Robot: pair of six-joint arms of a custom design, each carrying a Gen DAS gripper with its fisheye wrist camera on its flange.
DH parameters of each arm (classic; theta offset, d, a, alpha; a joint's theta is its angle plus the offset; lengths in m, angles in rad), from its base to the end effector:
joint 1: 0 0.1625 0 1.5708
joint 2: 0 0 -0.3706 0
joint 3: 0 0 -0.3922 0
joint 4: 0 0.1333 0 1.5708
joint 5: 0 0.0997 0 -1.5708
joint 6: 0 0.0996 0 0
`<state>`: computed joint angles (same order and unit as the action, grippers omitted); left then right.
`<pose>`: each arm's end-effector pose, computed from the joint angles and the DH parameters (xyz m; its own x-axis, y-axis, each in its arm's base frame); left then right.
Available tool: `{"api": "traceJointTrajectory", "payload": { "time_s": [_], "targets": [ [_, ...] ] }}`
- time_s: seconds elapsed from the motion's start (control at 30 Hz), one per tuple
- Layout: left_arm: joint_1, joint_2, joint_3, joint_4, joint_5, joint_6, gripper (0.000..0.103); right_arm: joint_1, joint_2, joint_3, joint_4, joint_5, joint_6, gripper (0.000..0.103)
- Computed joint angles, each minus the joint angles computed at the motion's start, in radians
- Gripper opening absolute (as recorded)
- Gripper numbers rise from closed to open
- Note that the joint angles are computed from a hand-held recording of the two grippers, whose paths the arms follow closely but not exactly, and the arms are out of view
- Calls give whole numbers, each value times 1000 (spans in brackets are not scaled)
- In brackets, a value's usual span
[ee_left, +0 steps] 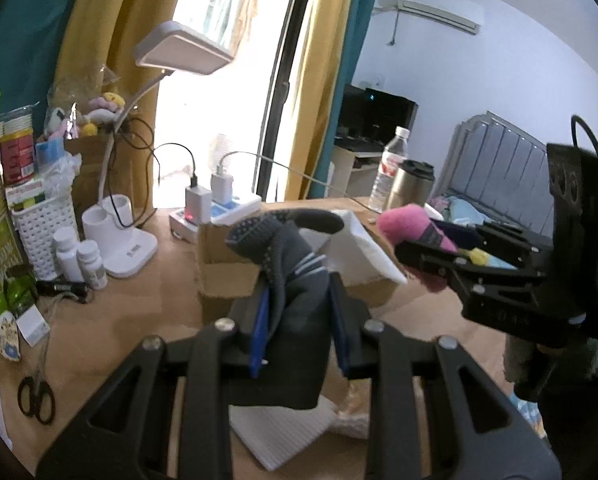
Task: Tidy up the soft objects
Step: 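Lower the glove and pink plush into the box with both tools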
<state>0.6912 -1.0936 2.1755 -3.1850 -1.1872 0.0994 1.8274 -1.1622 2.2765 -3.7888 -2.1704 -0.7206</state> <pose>-0.2666 -0.4420 0.1165 -0.6680 0.6450 -0.3712 0.7338 0.4877 -0.4730 0.1858 -0.4045 0.2025 -0.6207 -0.0786 0.7801 -0.6971 0.5106 -0.5032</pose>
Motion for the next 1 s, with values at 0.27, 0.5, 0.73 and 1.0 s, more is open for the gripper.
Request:
{"api": "traceJointTrajectory", "payload": {
  "time_s": [0.27, 0.5, 0.73, 1.0],
  "targets": [
    [46, 46, -79, 16, 2, 27, 28, -34, 24, -48, 33, 42, 4, 46],
    [73, 113, -153, 41, -5, 49, 28, -67, 33, -82, 68, 79, 11, 46],
    [100, 202, -238, 66, -4, 55, 28, -101, 48, -132, 138, 108, 29, 46],
    [137, 296, -340, 100, -1, 47, 30, -136, 89, -200, 209, 129, 49, 46]
  ]
}}
